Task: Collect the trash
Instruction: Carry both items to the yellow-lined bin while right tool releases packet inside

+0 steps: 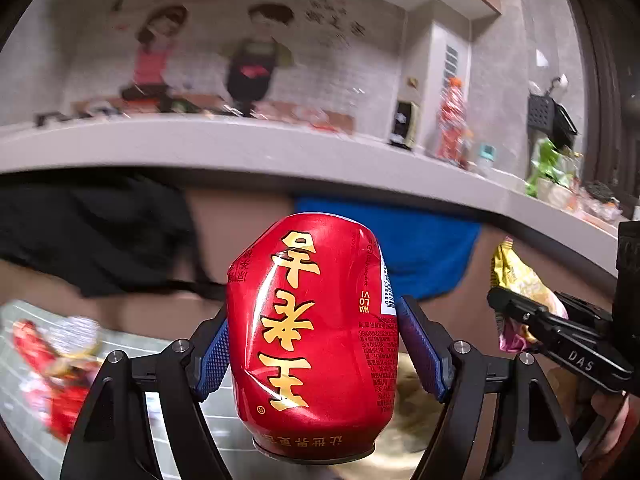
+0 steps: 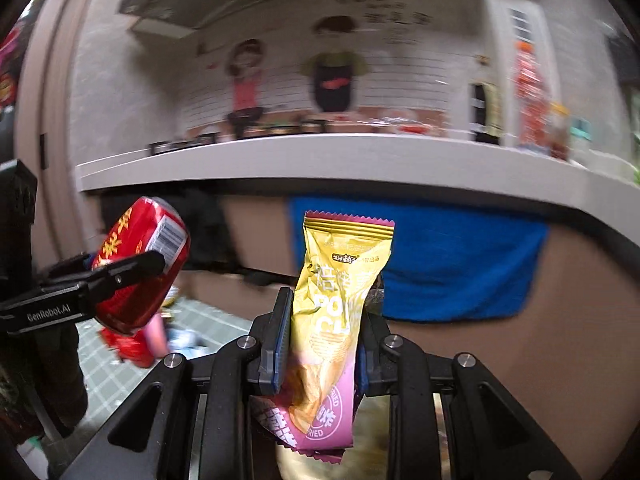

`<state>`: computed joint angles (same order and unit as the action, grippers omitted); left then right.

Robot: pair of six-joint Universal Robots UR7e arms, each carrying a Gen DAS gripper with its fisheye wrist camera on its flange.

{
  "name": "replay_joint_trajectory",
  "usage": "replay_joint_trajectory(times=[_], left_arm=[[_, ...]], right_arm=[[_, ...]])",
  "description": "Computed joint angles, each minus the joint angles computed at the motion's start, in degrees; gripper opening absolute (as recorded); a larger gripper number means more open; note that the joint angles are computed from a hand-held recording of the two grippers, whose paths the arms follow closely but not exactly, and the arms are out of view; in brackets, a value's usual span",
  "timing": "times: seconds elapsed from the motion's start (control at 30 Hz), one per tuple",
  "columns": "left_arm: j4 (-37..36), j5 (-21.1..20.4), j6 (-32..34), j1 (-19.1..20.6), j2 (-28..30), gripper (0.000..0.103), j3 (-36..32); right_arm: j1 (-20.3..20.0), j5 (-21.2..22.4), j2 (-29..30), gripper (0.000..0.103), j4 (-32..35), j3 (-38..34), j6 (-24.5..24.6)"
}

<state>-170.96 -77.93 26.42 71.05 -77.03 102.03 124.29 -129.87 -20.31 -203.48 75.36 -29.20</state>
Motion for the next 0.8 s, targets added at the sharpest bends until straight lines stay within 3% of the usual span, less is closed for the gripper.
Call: replay_joint_trajectory(times=[0.2, 0.63, 0.8], left_arm=[[2.9, -0.8, -1.9, -0.4, 5.8, 0.076, -0.7], [5.3, 1.7, -2.6, 0.6, 11.0, 0.076, -2.1], [13.8, -3.6, -3.0, 3.1, 12.6, 0.076, -6.2]], right_arm=[[-2.5, -2.7, -2.2, 0.024, -2.4, 4.4, 1.6], [-7.8, 1.9, -2.9, 0.024, 1.2, 7.0, 8.4], [-9.7, 4.9, -3.4, 0.032, 1.4, 7.6, 10.9]])
